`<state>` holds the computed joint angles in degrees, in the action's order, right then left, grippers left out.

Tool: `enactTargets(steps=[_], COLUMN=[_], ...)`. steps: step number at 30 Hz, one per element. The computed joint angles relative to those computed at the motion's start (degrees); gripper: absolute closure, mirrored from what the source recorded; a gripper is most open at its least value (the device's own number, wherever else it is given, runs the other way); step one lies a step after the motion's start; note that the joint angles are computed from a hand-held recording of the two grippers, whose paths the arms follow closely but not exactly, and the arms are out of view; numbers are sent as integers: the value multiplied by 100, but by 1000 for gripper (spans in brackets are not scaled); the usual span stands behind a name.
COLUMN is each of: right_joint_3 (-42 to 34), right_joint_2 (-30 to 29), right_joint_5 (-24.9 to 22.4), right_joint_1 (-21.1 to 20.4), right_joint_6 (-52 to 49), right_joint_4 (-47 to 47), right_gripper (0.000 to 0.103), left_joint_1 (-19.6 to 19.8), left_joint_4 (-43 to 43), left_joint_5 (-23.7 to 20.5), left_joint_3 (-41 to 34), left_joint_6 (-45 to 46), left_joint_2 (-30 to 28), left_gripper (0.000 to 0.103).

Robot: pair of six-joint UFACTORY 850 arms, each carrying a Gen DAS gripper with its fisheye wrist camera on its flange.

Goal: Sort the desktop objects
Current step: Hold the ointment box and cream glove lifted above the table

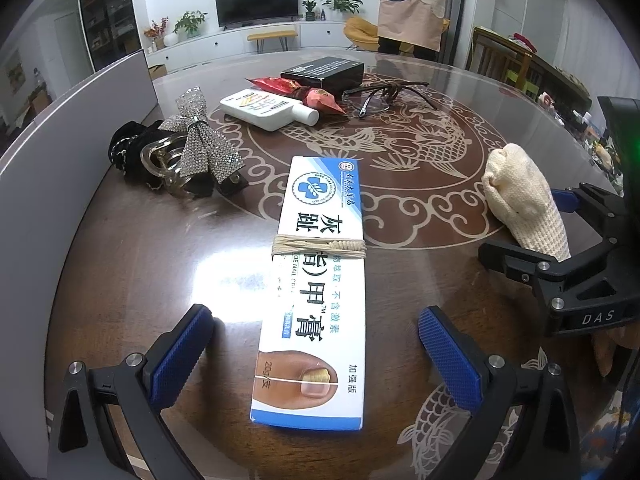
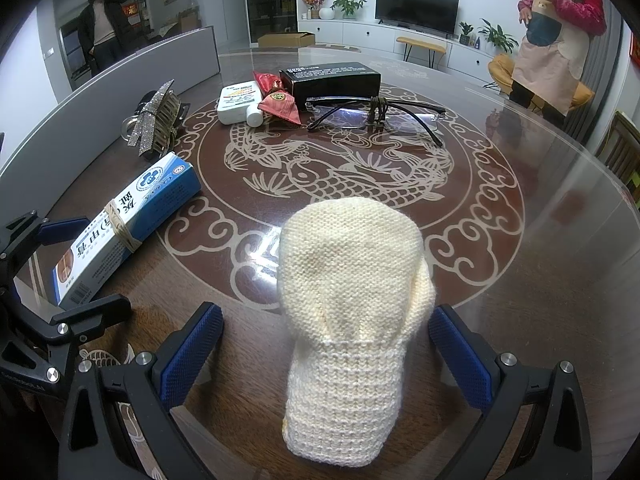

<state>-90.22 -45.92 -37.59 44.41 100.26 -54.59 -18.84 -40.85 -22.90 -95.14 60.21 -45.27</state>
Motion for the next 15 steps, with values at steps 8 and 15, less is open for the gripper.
enactTargets(steps=[8,15], right_joint_3=[-10,120], right_joint_2=[-3,252], right_joint_5=[-9,270], right_joint_1=[1,-182], right_joint_6=[-81,-1188], right_joint_4=[71,988], right_gripper=[0,59], left_joint_1=[-145,-149], left_joint_4=[1443,1296], left_joint_5=[-69,-120], left_joint_3=[-212,-375], left_joint_6=[-1810,-1588], left_joint_2=[-70,-101], left_gripper=[0,62])
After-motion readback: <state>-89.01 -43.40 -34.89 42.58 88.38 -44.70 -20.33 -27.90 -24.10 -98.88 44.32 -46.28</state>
